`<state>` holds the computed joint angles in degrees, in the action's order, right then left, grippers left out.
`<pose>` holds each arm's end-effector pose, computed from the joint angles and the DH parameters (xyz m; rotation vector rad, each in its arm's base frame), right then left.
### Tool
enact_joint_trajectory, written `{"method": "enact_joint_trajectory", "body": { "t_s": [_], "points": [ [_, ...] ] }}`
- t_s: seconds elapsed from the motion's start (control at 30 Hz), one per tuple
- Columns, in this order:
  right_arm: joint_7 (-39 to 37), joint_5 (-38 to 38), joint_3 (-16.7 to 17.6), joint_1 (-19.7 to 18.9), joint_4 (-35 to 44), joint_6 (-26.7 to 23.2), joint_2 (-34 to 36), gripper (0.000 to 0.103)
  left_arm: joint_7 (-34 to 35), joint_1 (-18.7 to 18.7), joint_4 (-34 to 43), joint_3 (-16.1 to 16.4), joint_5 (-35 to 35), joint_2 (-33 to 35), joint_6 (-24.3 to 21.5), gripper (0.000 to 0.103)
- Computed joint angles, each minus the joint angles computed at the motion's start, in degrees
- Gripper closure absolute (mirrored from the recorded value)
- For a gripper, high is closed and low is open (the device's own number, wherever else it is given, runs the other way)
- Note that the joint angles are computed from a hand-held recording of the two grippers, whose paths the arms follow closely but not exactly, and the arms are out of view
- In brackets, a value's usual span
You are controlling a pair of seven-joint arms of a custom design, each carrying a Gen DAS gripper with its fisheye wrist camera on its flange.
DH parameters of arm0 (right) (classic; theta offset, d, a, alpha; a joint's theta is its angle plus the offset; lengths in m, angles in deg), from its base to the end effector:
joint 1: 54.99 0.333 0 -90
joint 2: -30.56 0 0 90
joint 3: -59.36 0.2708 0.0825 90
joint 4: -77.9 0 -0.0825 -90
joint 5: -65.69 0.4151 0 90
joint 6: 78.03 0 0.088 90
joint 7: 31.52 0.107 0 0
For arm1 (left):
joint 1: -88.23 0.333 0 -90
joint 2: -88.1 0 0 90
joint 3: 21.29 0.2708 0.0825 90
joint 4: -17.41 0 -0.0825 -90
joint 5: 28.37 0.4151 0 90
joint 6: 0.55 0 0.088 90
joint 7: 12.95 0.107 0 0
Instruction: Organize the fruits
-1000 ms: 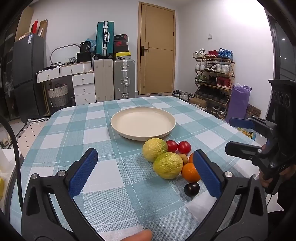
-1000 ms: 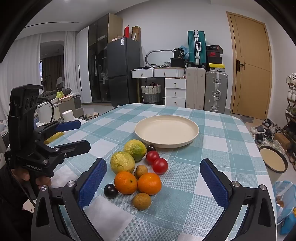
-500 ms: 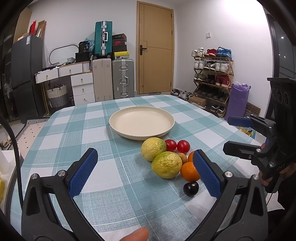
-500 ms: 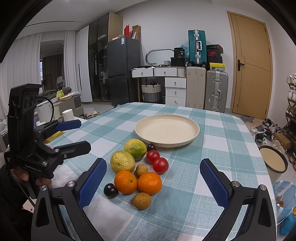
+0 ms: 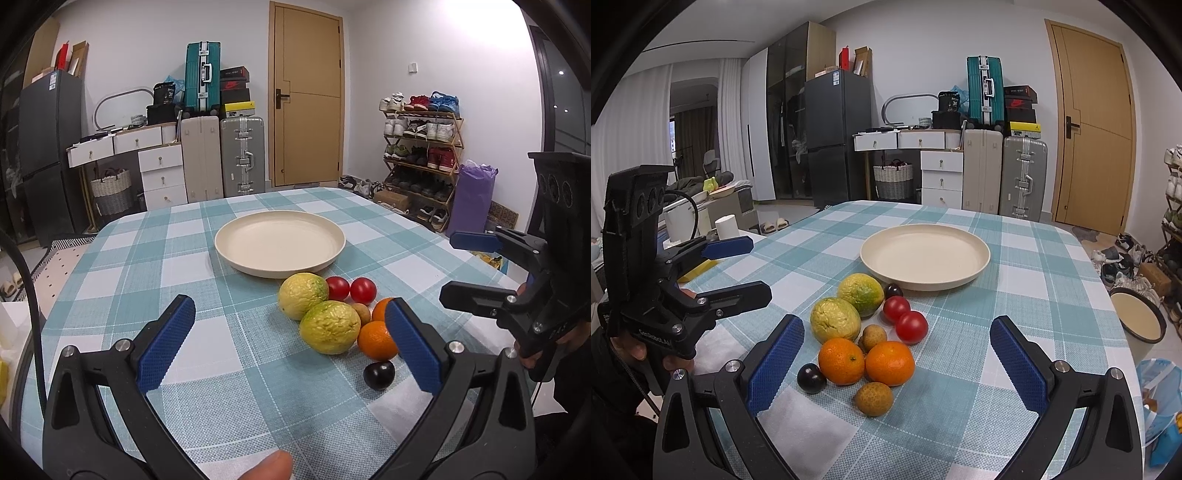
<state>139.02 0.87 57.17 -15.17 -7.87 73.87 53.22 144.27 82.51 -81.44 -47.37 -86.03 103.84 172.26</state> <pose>0.5628 0.4702 0.4660 -1.5967 1.4560 -0.8259 0.6275 -0.2836 0.4706 -0.9874 2.1286 -1.3460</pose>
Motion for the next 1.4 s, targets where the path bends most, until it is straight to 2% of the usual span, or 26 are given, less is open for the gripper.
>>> {"method": "enact_joint_trajectory", "body": {
  "t_s": [0.57,0.83,0.97,1.03,1.13,1.3,1.4],
  "points": [
    [-1.76,2.23,0.25,0.07,0.08,-1.76,-0.02,0.000,-1.44,0.10,-0.11,-0.21,1.53,0.15,0.27,0.000],
    [-2.36,3.58,0.47,-0.14,0.06,-2.59,-0.13,0.000,-4.62,-0.09,0.00,0.70,4.29,-0.02,-1.90,0.000],
    [-3.60,6.04,0.74,-0.55,0.42,-3.76,0.04,0.000,-6.91,-0.63,0.58,1.65,6.50,0.36,-3.46,0.000],
    [-4.18,7.25,0.87,-0.73,0.47,-4.50,0.03,0.000,-10.29,-1.78,0.66,2.94,9.33,0.64,-2.74,0.000],
    [-6.73,10.33,1.37,-1.33,2.02,-5.20,1.23,0.000,-13.19,-1.61,0.94,3.03,11.68,1.05,-2.85,0.000],
    [-14.34,17.08,2.05,-1.08,6.60,-12.07,3.74,0.000,-17.11,-1.75,0.79,3.32,15.41,1.26,-2.27,0.000],
    [-16.80,21.17,2.45,-1.59,6.55,-11.88,3.61,0.000,-19.29,-1.98,0.24,3.60,18.97,1.04,-2.49,0.000]
  ]
}}
